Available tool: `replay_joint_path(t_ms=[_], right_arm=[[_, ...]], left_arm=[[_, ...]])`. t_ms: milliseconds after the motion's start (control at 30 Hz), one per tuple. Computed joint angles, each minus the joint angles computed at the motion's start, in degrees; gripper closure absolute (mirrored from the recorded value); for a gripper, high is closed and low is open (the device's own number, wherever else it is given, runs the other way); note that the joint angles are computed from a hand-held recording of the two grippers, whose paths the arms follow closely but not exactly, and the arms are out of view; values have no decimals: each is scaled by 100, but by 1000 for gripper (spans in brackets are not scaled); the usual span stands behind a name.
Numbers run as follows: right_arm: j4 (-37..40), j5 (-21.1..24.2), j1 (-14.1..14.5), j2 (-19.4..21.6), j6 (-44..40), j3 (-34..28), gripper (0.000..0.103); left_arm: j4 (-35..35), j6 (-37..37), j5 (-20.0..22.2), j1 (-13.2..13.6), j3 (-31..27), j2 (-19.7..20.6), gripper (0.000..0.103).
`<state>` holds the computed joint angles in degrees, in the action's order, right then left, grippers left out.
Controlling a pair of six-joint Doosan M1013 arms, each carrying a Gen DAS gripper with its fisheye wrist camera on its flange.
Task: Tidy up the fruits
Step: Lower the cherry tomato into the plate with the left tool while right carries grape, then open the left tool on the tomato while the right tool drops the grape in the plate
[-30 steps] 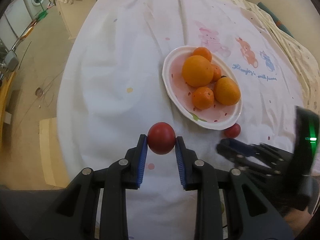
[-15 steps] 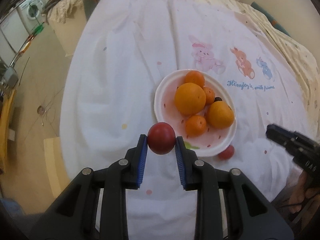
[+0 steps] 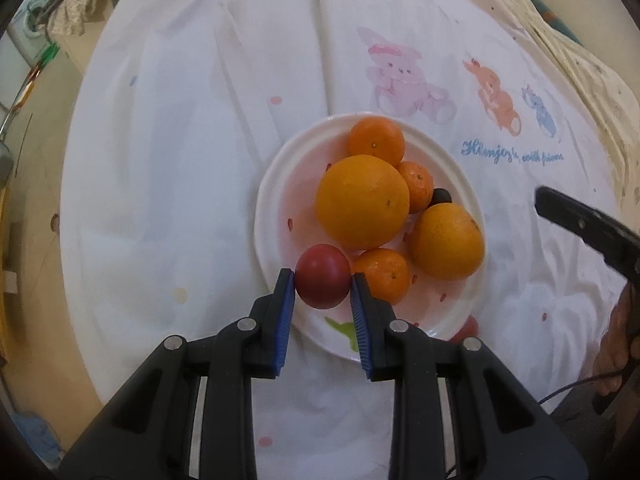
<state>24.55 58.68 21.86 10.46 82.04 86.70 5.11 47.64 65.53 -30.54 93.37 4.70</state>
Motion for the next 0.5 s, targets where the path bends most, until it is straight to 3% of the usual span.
replay_joint_path(t_ms=[500], right_arm=[[285,520,-51,598,39,-249,77]], left_arm=[[-57,89,-7,53,35,110,79]])
